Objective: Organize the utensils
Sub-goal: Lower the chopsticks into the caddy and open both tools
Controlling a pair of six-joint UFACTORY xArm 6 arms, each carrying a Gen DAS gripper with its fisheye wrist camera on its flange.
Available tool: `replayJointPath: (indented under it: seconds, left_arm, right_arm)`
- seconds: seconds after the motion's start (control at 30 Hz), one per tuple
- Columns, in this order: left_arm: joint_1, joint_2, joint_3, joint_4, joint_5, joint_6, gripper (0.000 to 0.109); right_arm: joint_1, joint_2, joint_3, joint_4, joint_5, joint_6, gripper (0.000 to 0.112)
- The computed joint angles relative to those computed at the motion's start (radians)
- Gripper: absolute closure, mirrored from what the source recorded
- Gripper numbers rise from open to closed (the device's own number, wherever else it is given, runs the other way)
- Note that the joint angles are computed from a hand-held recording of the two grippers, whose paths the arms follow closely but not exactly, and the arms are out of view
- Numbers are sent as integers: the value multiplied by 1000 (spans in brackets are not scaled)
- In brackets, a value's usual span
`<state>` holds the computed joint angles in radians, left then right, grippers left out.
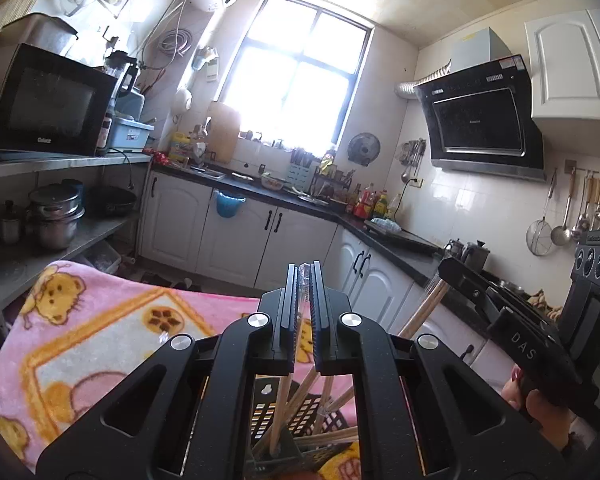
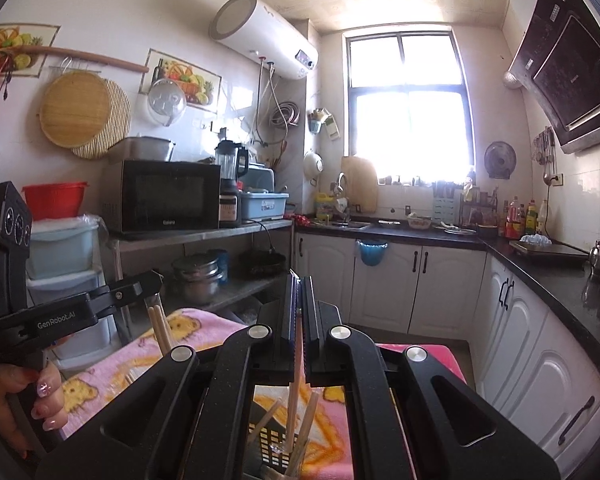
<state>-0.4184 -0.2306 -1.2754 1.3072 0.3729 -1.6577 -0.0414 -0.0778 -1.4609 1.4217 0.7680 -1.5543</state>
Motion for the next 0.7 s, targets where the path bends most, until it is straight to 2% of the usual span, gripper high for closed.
replayJointPath:
  seconds: [0.27,0.7]
  left_arm:
    - [9,27,20,7,-24,-33,105]
    - [4,58,49,-136,-43,80,105]
  right_arm:
    - [24,-7,59,-24,-30,-40,109]
    - [20,-9,104,-113,-33,52,108]
